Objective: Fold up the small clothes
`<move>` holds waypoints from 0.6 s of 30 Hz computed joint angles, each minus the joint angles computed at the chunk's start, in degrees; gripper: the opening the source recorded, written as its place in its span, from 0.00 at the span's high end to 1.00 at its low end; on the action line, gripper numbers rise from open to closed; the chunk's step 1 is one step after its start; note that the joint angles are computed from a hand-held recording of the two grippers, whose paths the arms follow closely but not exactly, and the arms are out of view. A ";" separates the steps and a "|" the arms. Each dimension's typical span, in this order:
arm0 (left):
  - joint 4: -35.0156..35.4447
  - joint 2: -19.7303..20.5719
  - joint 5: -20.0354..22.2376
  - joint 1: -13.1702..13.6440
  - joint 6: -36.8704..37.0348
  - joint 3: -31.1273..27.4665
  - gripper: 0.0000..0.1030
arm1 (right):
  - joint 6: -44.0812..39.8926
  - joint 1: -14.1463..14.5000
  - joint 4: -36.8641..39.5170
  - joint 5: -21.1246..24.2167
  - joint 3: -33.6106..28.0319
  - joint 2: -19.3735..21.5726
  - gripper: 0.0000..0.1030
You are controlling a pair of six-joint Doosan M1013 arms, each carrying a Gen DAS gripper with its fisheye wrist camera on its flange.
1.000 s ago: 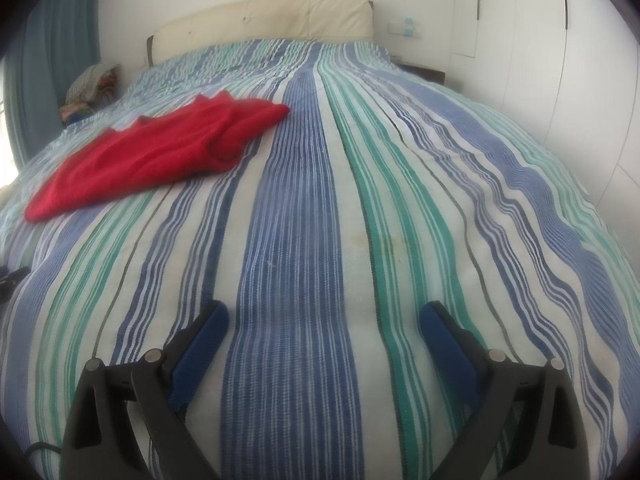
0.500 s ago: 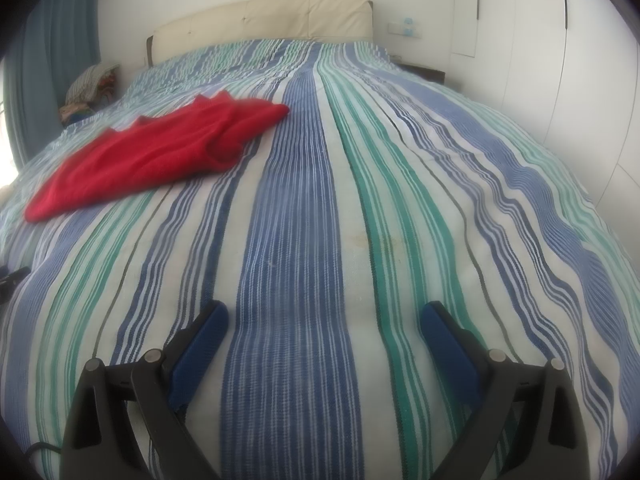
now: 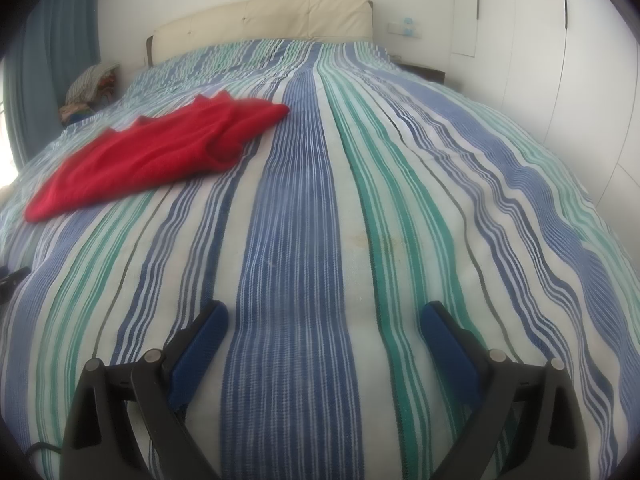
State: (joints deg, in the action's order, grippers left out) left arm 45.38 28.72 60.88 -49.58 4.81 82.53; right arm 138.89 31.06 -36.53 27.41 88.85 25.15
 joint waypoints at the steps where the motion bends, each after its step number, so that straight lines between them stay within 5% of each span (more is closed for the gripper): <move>1: 0.00 0.00 0.00 0.00 0.00 0.00 0.01 | 0.00 0.00 0.00 0.00 0.00 0.00 0.06; 18: 0.03 0.02 0.00 0.02 -0.02 -0.01 0.01 | -1.16 -0.05 1.38 0.45 -0.13 -0.08 0.06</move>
